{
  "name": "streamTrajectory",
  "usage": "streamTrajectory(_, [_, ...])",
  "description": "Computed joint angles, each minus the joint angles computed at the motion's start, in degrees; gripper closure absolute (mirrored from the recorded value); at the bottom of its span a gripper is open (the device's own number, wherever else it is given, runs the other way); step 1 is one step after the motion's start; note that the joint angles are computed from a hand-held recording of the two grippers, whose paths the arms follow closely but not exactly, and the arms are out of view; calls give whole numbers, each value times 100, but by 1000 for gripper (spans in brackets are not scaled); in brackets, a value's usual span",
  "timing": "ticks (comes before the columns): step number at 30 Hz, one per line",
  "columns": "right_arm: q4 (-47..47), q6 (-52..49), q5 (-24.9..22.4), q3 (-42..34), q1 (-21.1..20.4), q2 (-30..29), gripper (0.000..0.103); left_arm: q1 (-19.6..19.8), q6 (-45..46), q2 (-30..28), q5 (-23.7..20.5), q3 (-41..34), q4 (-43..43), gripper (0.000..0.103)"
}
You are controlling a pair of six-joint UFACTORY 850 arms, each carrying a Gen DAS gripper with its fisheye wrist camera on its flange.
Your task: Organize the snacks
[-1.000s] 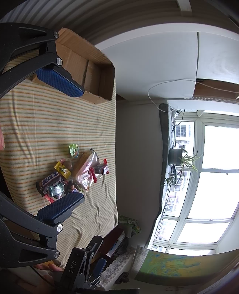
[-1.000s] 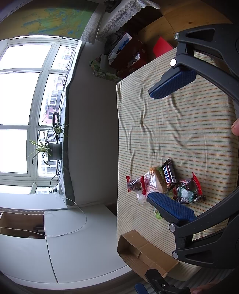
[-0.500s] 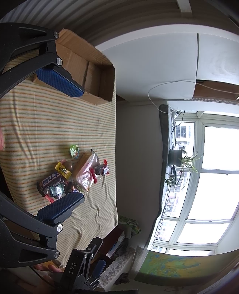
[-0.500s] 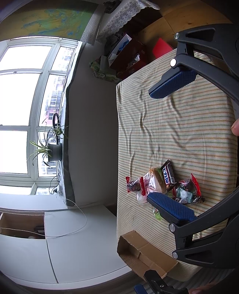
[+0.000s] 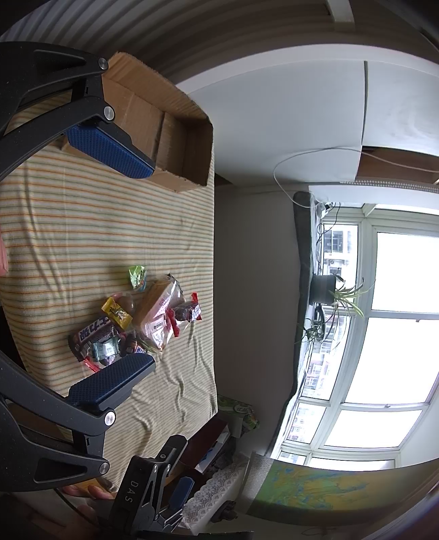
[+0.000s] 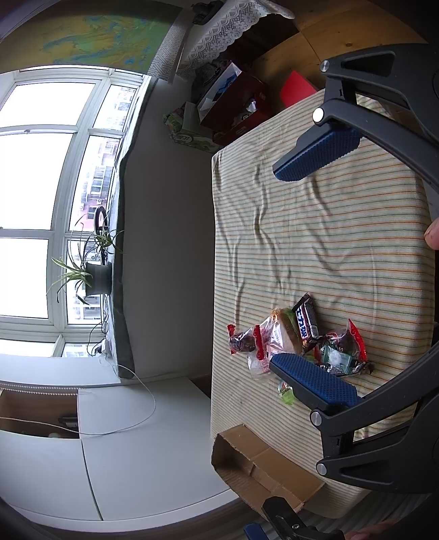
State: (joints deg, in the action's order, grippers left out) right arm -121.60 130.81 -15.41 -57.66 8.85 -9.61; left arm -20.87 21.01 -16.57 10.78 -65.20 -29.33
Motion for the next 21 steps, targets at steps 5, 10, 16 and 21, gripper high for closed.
streamTrajectory(5, [66,-49,-3,-32,13,-19,0,-3,-6,4,4,5,0,0])
streamTrajectory(10, [47,-45,8,-17,3,-3,0,-5,-16,4,2,4,12,0])
streamTrajectory(16, [94,-91,6,-38,11,-21,0,-7,1,5,9,6,-8,0])
streamTrajectory(21, [101,-94,-2,-55,16,-39,0,-6,15,7,3,8,-27,0])
